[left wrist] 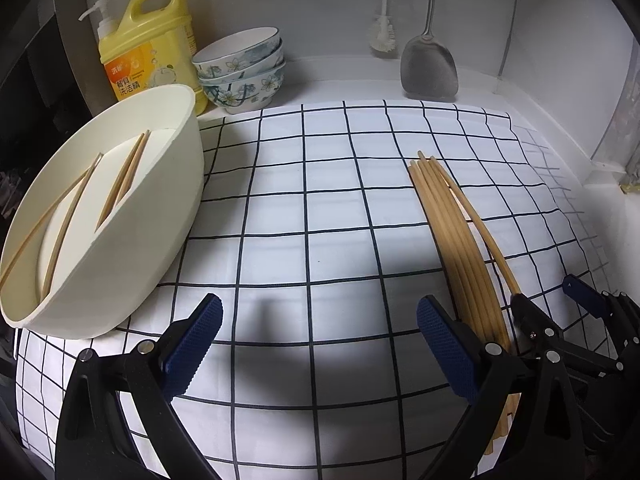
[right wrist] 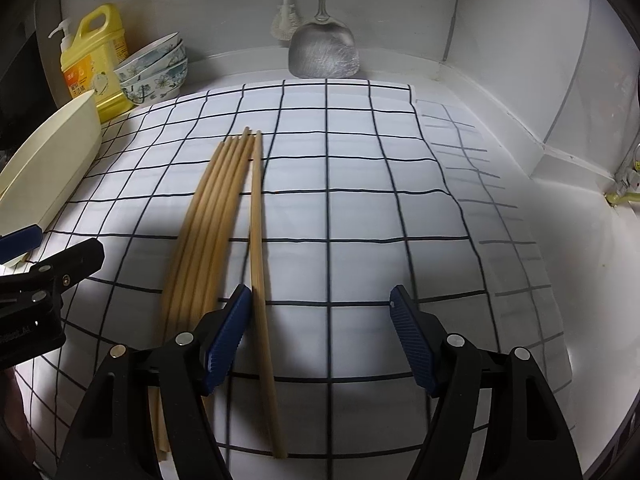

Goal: Organize utensils
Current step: 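Push one chopstick away from the bundle with the right tool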

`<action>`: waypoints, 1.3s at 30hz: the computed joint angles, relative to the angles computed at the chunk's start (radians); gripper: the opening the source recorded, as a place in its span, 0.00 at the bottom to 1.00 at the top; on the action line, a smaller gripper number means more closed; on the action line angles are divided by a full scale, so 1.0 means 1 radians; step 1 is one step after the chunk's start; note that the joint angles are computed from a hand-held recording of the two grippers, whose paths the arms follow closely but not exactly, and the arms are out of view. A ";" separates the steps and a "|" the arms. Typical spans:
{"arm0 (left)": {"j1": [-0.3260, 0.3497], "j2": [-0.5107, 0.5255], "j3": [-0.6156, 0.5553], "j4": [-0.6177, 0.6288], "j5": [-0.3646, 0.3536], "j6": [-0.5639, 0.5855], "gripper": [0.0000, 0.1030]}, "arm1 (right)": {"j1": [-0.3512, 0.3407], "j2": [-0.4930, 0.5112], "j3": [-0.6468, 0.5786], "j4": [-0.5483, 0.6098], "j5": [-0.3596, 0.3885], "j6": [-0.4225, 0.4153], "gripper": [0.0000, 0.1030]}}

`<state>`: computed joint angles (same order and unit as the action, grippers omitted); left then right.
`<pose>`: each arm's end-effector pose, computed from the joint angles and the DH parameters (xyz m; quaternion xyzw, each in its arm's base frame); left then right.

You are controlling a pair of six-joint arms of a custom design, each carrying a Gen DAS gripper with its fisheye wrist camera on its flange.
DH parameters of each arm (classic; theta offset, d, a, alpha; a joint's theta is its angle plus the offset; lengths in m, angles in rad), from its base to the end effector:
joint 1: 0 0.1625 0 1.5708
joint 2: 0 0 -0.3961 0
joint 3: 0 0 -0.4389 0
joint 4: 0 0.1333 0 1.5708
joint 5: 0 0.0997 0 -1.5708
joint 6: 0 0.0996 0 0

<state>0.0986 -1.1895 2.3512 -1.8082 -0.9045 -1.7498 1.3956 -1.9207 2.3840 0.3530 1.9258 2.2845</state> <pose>-0.2988 -0.2254 0.0007 0.0274 0.8579 -0.3094 0.4093 0.0539 -0.2616 0.2021 0.2447 -0.8841 0.2343 0.3217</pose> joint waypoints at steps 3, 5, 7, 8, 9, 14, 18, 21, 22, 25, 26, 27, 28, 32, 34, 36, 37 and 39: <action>0.002 0.018 -0.009 -0.009 -0.001 0.010 0.93 | -0.021 -0.008 -0.006 0.004 -0.013 -0.009 0.66; 0.003 0.030 -0.014 -0.015 -0.001 0.017 0.93 | -0.036 -0.016 -0.008 0.009 -0.023 -0.014 0.66; 0.004 0.041 -0.019 -0.022 -0.001 0.023 0.93 | -0.053 -0.023 -0.013 0.016 -0.036 -0.018 0.66; 0.004 0.046 -0.021 -0.027 -0.001 0.026 0.93 | -0.061 -0.027 -0.014 0.018 -0.041 -0.021 0.66; 0.004 0.052 -0.023 -0.031 0.000 0.030 0.93 | -0.068 -0.031 -0.017 0.019 -0.044 -0.024 0.66; 0.013 0.075 -0.032 -0.061 -0.002 0.055 0.93 | -0.109 -0.042 -0.040 0.030 -0.065 -0.034 0.66; 0.023 0.096 -0.041 -0.073 -0.005 0.075 0.93 | -0.135 -0.053 -0.052 0.048 -0.083 -0.028 0.66; 0.025 0.097 -0.038 -0.104 -0.010 0.086 0.93 | -0.139 -0.055 -0.051 0.051 -0.088 -0.033 0.66; 0.025 0.096 -0.036 -0.114 -0.008 0.087 0.93 | -0.139 -0.055 -0.051 0.052 -0.089 -0.037 0.66; 0.028 0.104 -0.037 -0.146 -0.003 0.101 0.93 | -0.134 -0.054 -0.049 0.050 -0.088 -0.044 0.66; 0.032 0.111 -0.039 -0.153 -0.006 0.109 0.93 | -0.134 -0.054 -0.049 0.050 -0.088 -0.044 0.66; 0.038 0.118 -0.042 -0.161 -0.010 0.120 0.93 | -0.135 -0.054 -0.049 0.051 -0.090 -0.044 0.66; 0.044 0.125 -0.044 -0.171 -0.016 0.134 0.93 | -0.137 -0.053 -0.050 0.053 -0.092 -0.043 0.66; 0.039 0.137 -0.048 -0.170 -0.013 0.135 0.94 | -0.140 -0.053 -0.052 0.056 -0.096 -0.044 0.66; 0.038 0.148 -0.060 -0.147 -0.012 0.126 0.95 | -0.139 -0.053 -0.052 0.055 -0.096 -0.046 0.66; 0.037 0.160 -0.073 -0.126 -0.009 0.126 0.95 | -0.137 -0.051 -0.052 0.054 -0.095 -0.046 0.66; 0.035 0.164 -0.076 -0.118 -0.008 0.126 0.95 | -0.136 -0.050 -0.052 0.053 -0.094 -0.046 0.66; 0.039 0.167 -0.082 -0.114 -0.007 0.128 0.95 | -0.132 -0.046 -0.052 0.051 -0.091 -0.047 0.66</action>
<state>0.1374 -1.0225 2.2690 -1.9221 -0.9117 -1.6217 1.2633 -1.9666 2.3322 0.4043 1.8348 2.2379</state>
